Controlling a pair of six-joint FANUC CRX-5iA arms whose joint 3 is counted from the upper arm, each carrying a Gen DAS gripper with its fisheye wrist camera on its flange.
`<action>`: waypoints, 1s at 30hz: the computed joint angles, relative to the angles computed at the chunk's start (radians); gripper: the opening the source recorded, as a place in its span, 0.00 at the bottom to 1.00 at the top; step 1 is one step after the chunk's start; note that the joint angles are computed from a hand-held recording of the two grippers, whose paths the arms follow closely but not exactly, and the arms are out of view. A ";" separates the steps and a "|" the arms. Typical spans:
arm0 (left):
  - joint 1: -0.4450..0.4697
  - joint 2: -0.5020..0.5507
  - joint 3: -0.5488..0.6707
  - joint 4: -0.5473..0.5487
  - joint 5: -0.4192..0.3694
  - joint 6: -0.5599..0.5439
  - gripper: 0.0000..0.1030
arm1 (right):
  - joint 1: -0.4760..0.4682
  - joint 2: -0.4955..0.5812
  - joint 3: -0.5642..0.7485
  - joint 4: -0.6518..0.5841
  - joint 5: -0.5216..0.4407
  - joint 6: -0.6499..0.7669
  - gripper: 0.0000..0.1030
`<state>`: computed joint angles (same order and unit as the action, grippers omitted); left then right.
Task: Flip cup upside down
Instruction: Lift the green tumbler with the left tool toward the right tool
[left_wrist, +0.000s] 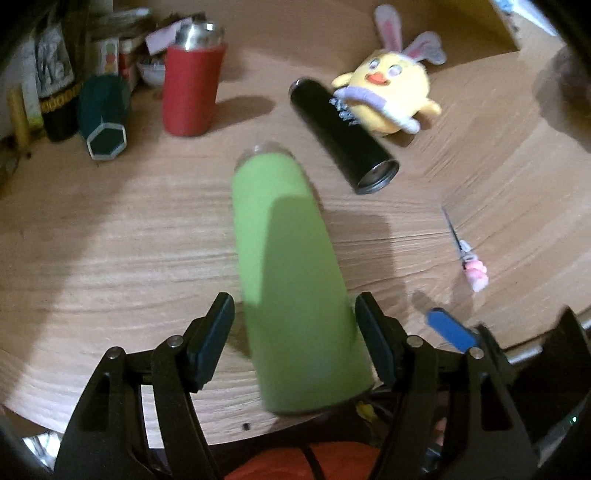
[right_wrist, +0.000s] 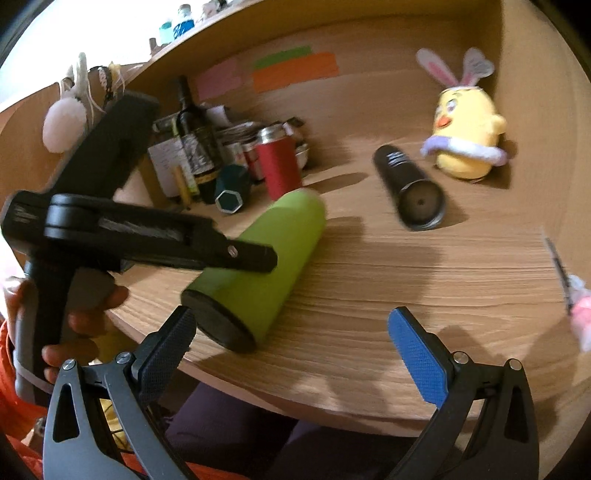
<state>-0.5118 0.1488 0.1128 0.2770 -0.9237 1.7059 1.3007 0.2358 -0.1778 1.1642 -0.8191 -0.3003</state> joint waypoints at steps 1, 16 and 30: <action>0.004 -0.016 -0.012 -0.013 0.010 -0.008 0.66 | -0.004 0.010 0.012 -0.007 0.010 0.010 1.00; 0.127 -0.129 -0.263 0.266 0.115 -0.233 0.68 | -0.019 0.216 0.282 -0.171 0.074 0.290 1.00; 0.100 -0.194 -0.228 0.099 0.166 -0.144 0.63 | -0.027 0.261 0.286 -0.050 0.037 0.158 0.96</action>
